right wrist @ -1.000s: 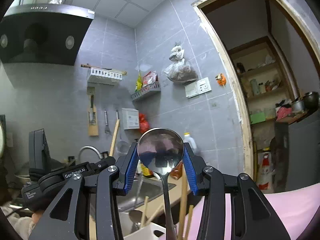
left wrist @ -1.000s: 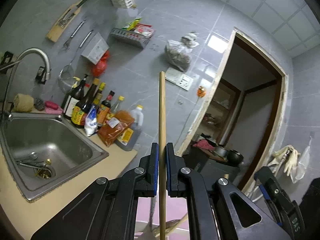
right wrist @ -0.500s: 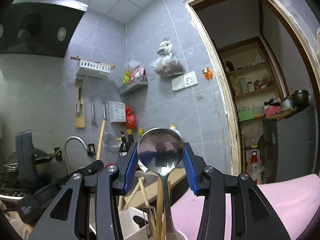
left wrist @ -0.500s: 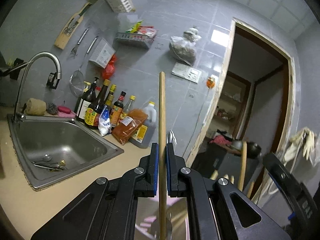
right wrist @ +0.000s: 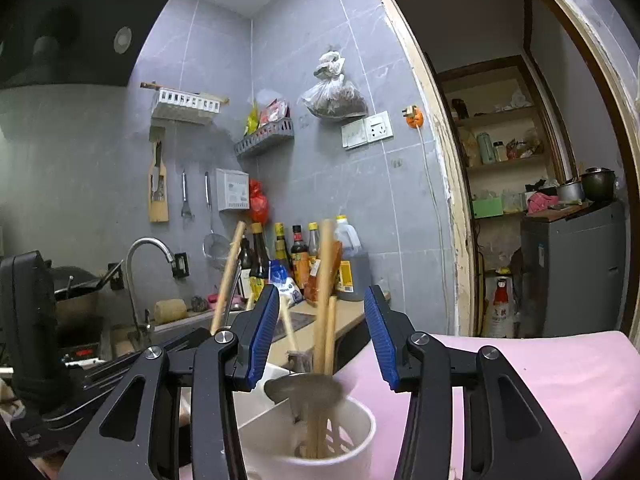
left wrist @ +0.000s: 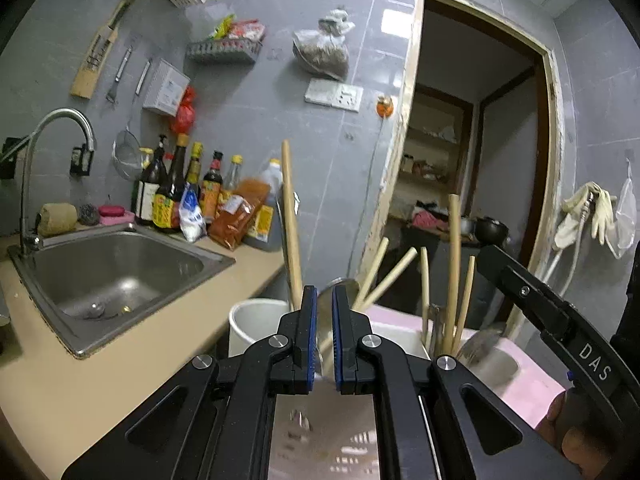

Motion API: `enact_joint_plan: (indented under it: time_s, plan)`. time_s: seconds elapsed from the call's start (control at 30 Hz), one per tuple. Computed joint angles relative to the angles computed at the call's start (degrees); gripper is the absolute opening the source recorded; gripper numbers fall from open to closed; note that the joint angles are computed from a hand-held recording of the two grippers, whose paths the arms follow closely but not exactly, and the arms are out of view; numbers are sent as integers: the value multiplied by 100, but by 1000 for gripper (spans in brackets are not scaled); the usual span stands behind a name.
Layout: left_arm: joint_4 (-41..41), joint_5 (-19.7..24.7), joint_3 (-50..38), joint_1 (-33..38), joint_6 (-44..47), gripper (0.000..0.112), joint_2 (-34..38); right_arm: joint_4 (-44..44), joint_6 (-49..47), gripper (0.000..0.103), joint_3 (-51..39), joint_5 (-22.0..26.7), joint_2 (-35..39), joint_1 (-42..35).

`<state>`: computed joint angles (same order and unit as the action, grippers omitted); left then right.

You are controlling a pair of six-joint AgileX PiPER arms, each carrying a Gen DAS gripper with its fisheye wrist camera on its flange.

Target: Organize utensils

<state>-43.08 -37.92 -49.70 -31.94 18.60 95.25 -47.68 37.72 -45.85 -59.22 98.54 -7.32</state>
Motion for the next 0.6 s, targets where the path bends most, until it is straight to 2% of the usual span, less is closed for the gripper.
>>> enact_joint_plan:
  time_s: [0.27, 0.47, 0.57, 0.6]
  plan:
    - [373, 455, 275, 73, -343, 6, -400, -194, 75, 48, 269, -21, -242, -208]
    - [-235, 979, 323, -6, 287, 8, -809, -269, 54, 56, 642, 2, -632, -434]
    - [-704, 1130, 385, -142, 753, 15, -1013, -407, 94, 63, 865, 21, -886, -619]
    - [-736, 1179, 413, -162, 788, 21, -1062, -461, 98, 64, 966, 41, -997, -697]
